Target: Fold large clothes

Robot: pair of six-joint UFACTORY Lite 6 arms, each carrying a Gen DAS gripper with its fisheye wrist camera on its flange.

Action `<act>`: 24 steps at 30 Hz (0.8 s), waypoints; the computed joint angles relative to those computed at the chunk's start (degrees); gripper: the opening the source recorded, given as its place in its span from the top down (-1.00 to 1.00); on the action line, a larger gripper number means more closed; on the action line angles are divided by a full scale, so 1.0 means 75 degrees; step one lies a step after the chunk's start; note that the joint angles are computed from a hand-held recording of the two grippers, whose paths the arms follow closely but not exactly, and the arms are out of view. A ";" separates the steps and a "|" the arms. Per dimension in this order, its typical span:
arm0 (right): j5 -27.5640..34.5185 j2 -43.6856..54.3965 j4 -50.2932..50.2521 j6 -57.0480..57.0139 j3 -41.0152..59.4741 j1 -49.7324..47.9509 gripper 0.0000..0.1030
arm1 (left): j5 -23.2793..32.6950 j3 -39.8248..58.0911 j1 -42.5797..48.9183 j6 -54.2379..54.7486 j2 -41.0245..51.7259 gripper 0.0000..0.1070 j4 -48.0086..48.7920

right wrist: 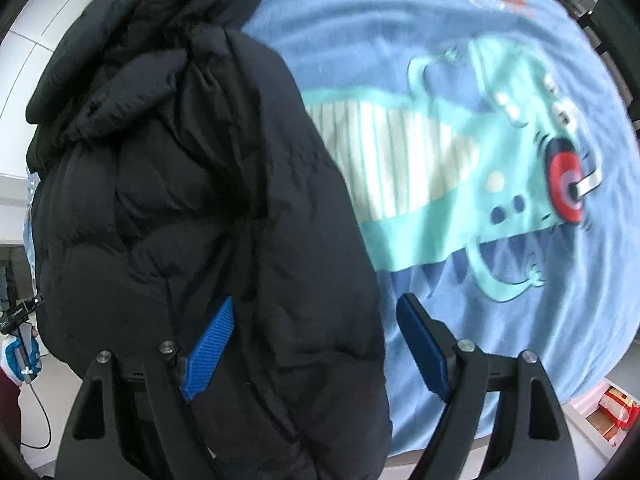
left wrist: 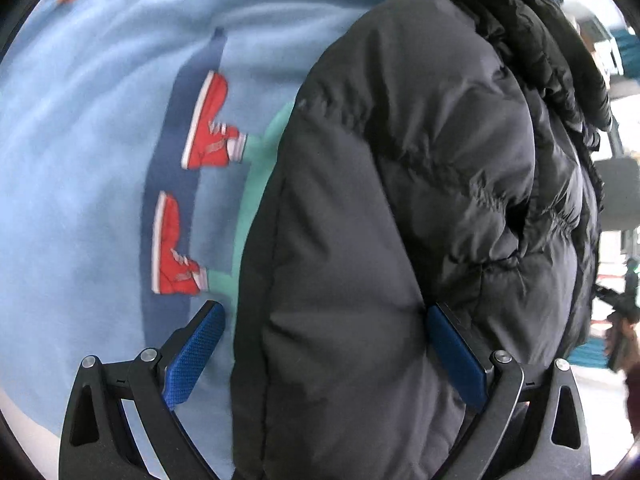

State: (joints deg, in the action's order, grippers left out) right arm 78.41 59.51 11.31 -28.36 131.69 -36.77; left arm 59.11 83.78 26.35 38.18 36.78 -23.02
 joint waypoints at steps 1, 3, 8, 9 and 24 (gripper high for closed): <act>0.0086 0.0095 0.0058 -0.0048 -0.0007 -0.0038 -0.59 | 0.0103 -0.0061 0.0163 0.0053 0.0100 -0.86 -0.0152; 0.0097 0.0103 0.0173 -0.0229 -0.0399 -0.0115 -0.60 | 0.0189 -0.0179 0.0376 0.0142 0.0189 -0.86 -0.0326; -0.0151 -0.0238 0.0649 -0.0514 -0.1557 -0.0333 -0.60 | 0.0123 -0.0812 0.0591 0.0546 -0.0029 -0.86 -0.0553; -0.0176 -0.0277 0.0712 -0.0530 -0.1682 -0.0376 -0.60 | 0.0040 -0.1026 0.0583 0.0625 -0.0140 -0.86 -0.0568; 0.0607 -0.0349 0.1519 -0.0754 -0.2056 -0.1198 0.49 | 0.0691 -0.3151 0.0239 0.0678 -0.2222 0.54 -0.0833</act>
